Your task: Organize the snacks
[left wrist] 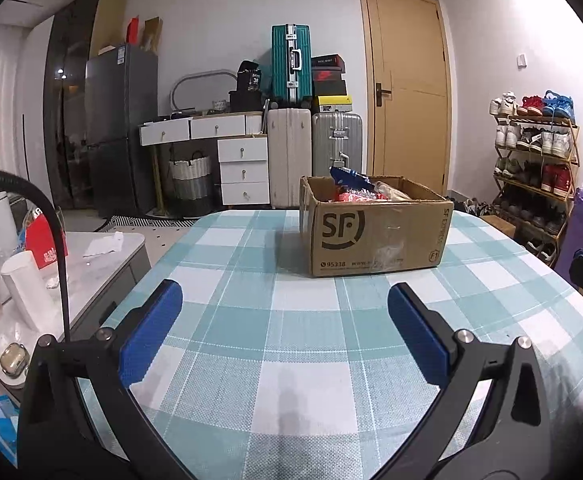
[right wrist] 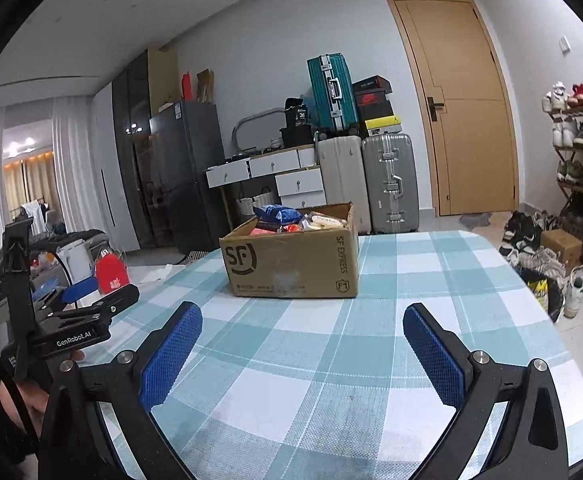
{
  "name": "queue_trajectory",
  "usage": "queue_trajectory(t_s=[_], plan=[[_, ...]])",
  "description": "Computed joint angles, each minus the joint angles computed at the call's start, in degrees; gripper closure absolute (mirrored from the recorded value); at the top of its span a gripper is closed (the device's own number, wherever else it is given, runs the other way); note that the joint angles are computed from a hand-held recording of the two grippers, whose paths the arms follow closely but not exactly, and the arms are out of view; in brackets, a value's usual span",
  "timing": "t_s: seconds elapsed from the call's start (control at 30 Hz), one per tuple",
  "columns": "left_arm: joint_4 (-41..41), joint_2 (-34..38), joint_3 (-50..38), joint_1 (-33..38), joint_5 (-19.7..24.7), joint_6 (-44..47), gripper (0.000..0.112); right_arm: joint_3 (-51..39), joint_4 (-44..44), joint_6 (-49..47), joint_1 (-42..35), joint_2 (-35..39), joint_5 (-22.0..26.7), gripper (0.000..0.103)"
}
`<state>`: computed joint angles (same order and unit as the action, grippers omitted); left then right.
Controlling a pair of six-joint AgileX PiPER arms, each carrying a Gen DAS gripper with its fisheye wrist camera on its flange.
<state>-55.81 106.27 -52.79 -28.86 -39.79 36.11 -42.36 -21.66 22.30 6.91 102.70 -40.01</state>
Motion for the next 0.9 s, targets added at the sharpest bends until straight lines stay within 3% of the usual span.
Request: queue_trajectory(t_s=[0.37, 0.67, 0.9], plan=[[4.4, 2.2, 2.6, -0.4, -4.7, -7.1, 0.009, -1.8, -3.4, 3.8, -0.8, 0.7, 1.5, 0.001], [6.1, 1.7, 1.1, 1.3, -2.1, -6.3, 0.009, -2.1, -2.8, 3.8, -0.6, 0.7, 1.9, 0.001], [4.9, 2.2, 0.5, 0.8, -2.7, -5.7, 0.009, -1.3, -1.2, 2.5, -0.6, 0.3, 1.7, 0.001]])
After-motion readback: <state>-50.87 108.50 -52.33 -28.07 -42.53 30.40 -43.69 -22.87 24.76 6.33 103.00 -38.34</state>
